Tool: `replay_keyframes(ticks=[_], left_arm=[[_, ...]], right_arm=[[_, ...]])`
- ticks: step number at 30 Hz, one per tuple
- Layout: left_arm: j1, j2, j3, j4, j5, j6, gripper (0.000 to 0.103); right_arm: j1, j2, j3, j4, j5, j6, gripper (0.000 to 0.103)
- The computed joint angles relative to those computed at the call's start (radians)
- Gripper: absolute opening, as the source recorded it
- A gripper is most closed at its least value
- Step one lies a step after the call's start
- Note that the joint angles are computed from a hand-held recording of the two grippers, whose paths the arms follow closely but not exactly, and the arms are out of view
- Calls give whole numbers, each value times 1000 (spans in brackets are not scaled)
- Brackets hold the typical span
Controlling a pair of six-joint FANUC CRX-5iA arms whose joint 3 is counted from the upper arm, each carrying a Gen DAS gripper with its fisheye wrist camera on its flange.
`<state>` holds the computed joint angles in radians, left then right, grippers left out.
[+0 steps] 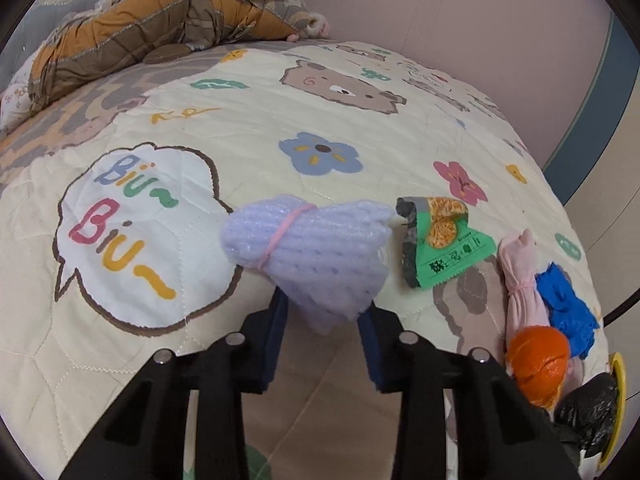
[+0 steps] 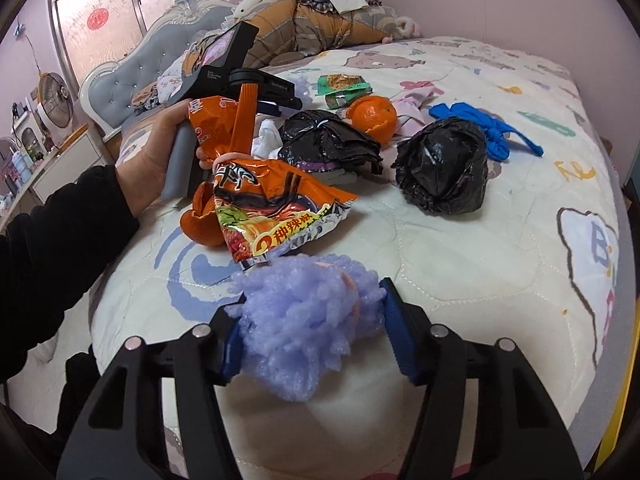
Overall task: Collect trash
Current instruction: 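Carry both lavender foam pieces over to the yellow-rimmed bin with both tools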
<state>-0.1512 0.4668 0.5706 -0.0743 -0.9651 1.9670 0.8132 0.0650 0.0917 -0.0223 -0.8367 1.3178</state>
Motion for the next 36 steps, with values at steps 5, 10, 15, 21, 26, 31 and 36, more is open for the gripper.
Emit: replay_keyframes(ticks=[5, 10, 15, 21, 26, 31, 36], left_arm=[[3, -46, -58, 21, 57, 9, 26], [-10, -98, -82, -3, 62, 25, 26], [-29, -156, -115, -16, 62, 40, 26], [-64, -225, -153, -30, 62, 63, 26], [-97, -273, -179, -33, 80, 73, 26], [-139, -301, -194, -32, 85, 69, 26], [-183, -316, -199, -27, 100, 40, 26]], right_arm=[[-17, -13, 0, -42, 11, 20, 51], [-12, -71, -54, -33, 81, 11, 51], [-12, -120, -102, -2, 135, -36, 51], [-6, -172, -162, 68, 190, -129, 51], [4, -211, -210, 162, 221, -233, 52], [-1, -246, -235, 213, 221, -323, 52], [-2, -293, -273, 304, 214, -432, 52]])
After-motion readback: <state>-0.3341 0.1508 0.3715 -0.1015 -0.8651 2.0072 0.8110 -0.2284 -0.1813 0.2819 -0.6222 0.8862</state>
